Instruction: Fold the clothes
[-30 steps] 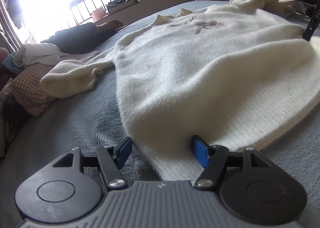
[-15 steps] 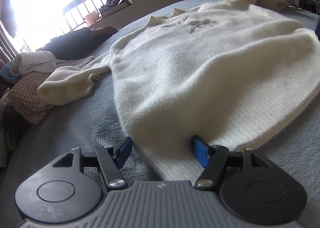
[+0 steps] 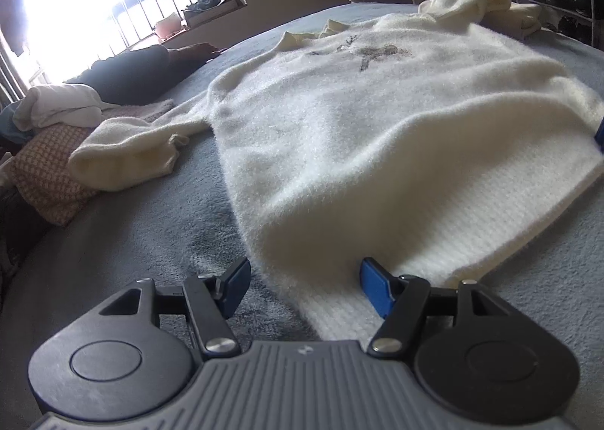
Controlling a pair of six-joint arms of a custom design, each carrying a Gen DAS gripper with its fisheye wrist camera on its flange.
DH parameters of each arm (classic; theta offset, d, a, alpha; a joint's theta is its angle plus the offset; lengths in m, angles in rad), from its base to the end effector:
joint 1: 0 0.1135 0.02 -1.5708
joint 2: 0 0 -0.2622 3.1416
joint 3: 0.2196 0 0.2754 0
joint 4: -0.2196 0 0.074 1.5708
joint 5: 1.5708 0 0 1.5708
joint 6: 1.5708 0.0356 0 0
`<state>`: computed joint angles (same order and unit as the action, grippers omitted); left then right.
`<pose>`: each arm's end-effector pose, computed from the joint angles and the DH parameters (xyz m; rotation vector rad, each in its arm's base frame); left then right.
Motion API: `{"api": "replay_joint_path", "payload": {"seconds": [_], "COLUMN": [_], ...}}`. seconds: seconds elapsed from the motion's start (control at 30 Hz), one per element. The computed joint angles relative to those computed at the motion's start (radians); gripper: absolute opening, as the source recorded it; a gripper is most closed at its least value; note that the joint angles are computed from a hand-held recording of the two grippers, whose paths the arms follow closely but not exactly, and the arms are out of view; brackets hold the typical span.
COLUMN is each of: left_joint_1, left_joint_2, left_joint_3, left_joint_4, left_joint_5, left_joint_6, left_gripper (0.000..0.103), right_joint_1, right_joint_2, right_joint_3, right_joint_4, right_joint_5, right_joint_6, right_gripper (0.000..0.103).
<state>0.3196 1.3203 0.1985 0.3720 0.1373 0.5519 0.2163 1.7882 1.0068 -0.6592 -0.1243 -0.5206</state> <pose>0.1968 0.0600 0.0769 0.3390 2.3039 0.2825 0.3153 0.0738 0.1144 -1.0883 2.7853 0.1544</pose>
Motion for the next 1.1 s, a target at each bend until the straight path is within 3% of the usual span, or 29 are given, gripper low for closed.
{"api": "replay_joint_path", "payload": {"seconds": [0.13,0.23,0.33,0.4,0.47,0.57,0.73,0.8,0.87,0.97,1.03,1.1], "left_joint_1": [0.078,0.042,-0.126,-0.219,-0.293,-0.321,-0.319,-0.301,-0.269,-0.220,-0.194,-0.174], "left_joint_2": [-0.300,-0.417,-0.321,-0.220,-0.082,0.104,0.169,0.185,0.201,0.222,0.243,0.264], "left_joint_3": [-0.054,-0.059,-0.052,-0.039,-0.021,-0.011,-0.062,-0.071,-0.074,-0.075,-0.075,-0.076], "left_joint_4": [-0.200,-0.270,-0.148,-0.066,-0.001,0.099,0.250,0.280,0.300,0.322,0.345,0.370], "left_joint_5": [0.104,0.161,0.081,0.028,-0.027,-0.075,-0.082,-0.060,-0.018,0.047,0.081,0.108], "left_joint_6": [-0.015,-0.048,-0.138,-0.177,-0.208,-0.280,-0.331,-0.333,-0.322,-0.311,-0.307,-0.307], "left_gripper": [0.064,0.064,0.045,0.025,0.016,0.013,0.013,0.013,0.013,0.013,0.013,0.013], "right_joint_1": [-0.001,-0.014,-0.045,-0.070,-0.051,0.054,0.222,0.255,0.254,0.232,0.218,0.219], "right_joint_2": [-0.068,-0.163,-0.235,-0.215,-0.132,0.029,0.368,0.543,0.682,0.826,0.831,0.754], "right_joint_3": [0.038,0.083,0.116,0.145,0.221,0.345,0.555,0.729,0.924,1.207,1.244,1.144], "right_joint_4": [-0.055,-0.024,0.169,0.333,0.337,0.229,0.180,0.166,0.167,0.114,0.111,0.131], "right_joint_5": [-0.019,-0.097,-0.260,-0.397,-0.482,-0.417,-0.258,-0.178,-0.167,-0.153,-0.157,-0.171], "right_joint_6": [0.002,0.024,0.181,0.361,0.442,0.408,0.395,0.389,0.408,0.524,0.586,0.544], "right_gripper": [0.015,0.015,0.015,0.016,0.016,0.016,0.015,0.012,0.006,0.003,0.009,0.010]}}
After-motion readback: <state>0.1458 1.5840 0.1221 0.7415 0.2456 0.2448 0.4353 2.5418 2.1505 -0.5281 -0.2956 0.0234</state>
